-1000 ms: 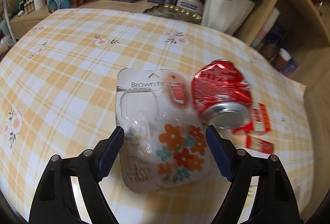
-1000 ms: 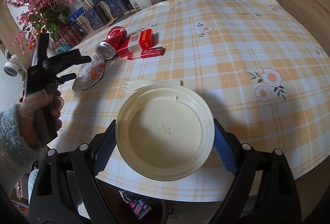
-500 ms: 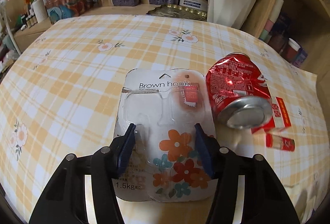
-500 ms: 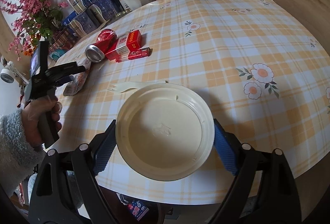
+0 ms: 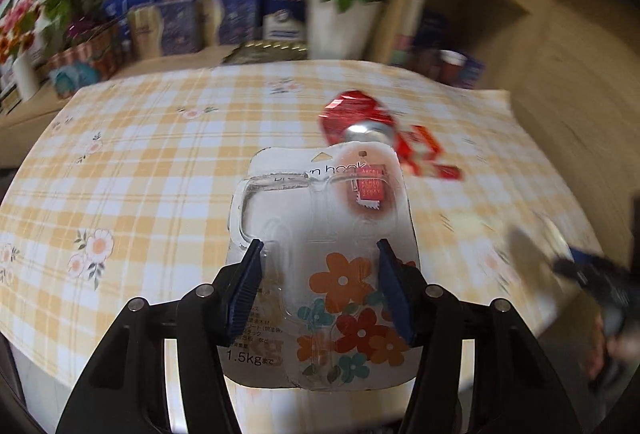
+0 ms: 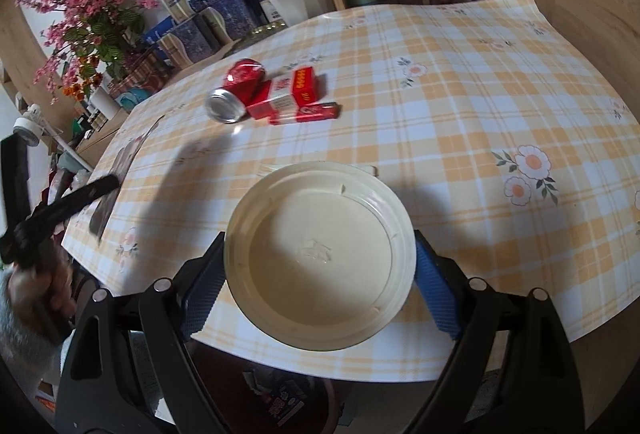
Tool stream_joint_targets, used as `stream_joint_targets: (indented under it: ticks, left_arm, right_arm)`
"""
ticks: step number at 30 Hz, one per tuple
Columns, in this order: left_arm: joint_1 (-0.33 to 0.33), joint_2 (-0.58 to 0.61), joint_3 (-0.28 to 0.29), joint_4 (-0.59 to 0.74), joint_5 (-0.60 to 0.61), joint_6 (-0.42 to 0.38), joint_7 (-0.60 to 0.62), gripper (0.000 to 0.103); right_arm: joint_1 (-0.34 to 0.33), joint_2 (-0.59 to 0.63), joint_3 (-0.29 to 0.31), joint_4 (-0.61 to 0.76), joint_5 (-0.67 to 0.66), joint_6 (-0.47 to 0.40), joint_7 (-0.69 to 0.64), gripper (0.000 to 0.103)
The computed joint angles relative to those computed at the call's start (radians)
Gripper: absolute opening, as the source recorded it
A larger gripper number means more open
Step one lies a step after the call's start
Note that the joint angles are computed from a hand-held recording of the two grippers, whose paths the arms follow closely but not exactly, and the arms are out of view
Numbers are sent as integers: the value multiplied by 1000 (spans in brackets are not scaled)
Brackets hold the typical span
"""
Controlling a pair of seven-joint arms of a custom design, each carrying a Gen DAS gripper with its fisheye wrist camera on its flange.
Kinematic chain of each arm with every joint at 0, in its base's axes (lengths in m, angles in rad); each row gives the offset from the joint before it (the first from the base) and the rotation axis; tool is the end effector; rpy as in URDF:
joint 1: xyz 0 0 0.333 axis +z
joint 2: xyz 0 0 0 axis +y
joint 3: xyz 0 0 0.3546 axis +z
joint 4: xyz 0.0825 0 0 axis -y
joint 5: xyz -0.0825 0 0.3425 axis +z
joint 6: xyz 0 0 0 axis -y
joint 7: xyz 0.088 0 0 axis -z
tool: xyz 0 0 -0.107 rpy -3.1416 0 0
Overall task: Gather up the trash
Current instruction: 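Drop the Brown hook package into the bin with the left tool while the right carries the plate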
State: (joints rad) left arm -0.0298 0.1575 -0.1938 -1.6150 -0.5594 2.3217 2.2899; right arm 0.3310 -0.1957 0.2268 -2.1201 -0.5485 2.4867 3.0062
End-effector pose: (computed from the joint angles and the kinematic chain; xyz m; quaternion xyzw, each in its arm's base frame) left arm 0.6046 -0.1363 0.6418 -0.4093 0.8352 -0.3559 0.0909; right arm 0.4130 0.2723 0.6086 -0.4680 0.8101 -0.1784 0.3049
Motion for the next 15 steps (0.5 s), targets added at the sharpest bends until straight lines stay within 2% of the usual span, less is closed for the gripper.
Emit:
stream_joint_targets:
  ticks: [3, 5, 15]
  left_arm:
    - [43, -82, 13, -66, -126, -99, 122, 55]
    - [61, -125, 40, -104, -203, -193, 202, 55]
    - [49, -281, 144, -271, -241, -468, 394, 55]
  right_arm:
    - [9, 3, 10, 23, -4, -18, -4, 86]
    - [18, 5, 20, 40, -10, -37, -3, 86]
    - [72, -7, 59, 69, -32, -112, 50, 86]
